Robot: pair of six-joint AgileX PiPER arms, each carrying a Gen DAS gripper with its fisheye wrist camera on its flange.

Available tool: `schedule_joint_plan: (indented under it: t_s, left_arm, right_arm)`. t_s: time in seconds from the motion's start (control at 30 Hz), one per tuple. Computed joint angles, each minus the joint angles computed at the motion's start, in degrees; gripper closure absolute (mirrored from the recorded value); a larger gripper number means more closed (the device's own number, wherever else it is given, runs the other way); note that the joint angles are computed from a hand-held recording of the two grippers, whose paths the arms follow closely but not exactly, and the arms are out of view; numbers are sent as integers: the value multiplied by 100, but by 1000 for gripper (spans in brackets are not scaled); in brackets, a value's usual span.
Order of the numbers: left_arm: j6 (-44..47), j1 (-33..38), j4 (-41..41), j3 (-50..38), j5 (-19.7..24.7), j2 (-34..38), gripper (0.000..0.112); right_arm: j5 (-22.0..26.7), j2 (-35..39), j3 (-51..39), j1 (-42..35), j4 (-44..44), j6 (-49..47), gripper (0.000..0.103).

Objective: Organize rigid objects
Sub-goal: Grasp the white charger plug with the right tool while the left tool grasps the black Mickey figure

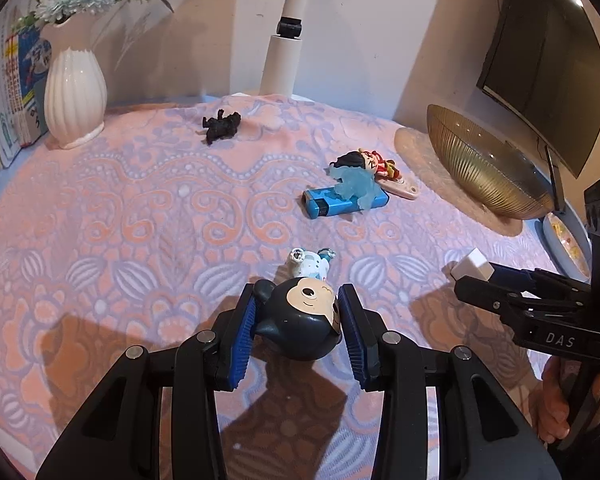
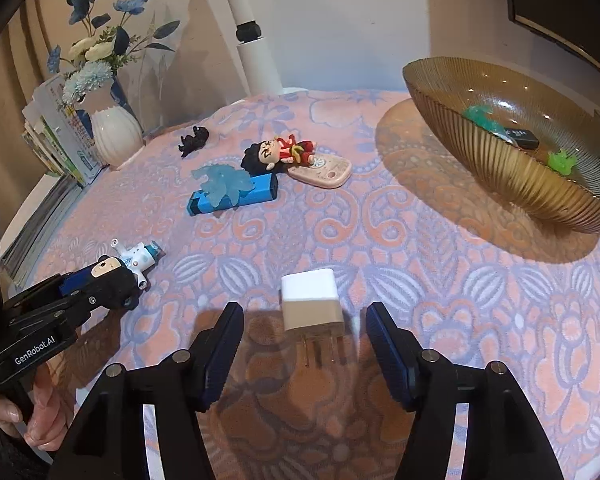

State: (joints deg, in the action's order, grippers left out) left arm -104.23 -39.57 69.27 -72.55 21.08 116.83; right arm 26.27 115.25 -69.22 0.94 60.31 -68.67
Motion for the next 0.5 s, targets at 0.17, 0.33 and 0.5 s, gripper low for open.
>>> schedule_joint_plan:
  t_s: [0.17, 0.33, 0.5]
  left_arm:
    - [-257, 16, 184, 104, -88, -34, 75]
    - [52, -63, -82, -21, 144, 16, 75]
    - [1422, -429, -977, -783, 1014, 162, 75]
  right_arm:
    - [-192, 1, 6, 85, -89, 111, 41]
    - [-540, -19, 36, 222, -447, 495, 71]
    - [-672, -214, 298, 191, 411, -434, 76]
